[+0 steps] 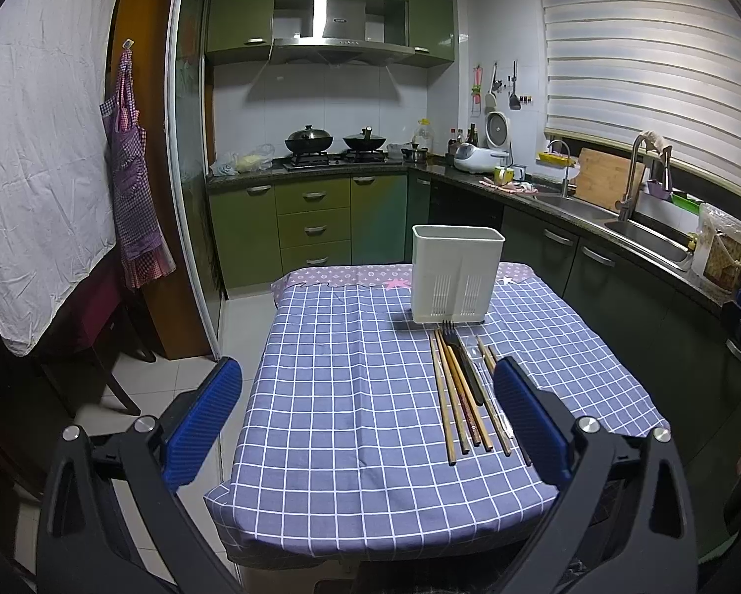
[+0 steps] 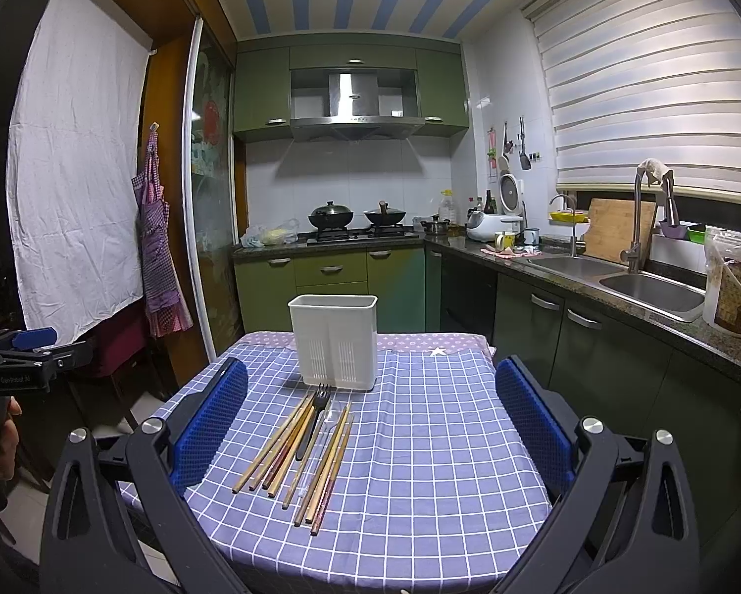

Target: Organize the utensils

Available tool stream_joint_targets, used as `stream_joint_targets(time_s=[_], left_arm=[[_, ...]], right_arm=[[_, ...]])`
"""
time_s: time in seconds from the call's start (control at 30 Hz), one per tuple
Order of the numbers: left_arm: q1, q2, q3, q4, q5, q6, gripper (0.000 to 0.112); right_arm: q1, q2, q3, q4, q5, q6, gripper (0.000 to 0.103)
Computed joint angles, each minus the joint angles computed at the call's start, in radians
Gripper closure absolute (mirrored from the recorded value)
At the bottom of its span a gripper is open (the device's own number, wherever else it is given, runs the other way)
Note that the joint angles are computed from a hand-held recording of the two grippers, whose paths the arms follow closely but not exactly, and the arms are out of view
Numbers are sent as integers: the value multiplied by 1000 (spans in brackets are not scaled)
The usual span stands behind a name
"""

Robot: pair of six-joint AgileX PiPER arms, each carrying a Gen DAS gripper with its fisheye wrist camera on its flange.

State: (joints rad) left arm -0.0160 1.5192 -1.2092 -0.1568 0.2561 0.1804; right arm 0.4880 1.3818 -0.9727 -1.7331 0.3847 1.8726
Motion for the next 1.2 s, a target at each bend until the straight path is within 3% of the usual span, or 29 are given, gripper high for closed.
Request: stream_joint_targets(time_s=[1.2], left_arm=[[-3,6,9,-9,-5,15,15]], right_arm=[[-2,3,-5,22,-3,-21,4]])
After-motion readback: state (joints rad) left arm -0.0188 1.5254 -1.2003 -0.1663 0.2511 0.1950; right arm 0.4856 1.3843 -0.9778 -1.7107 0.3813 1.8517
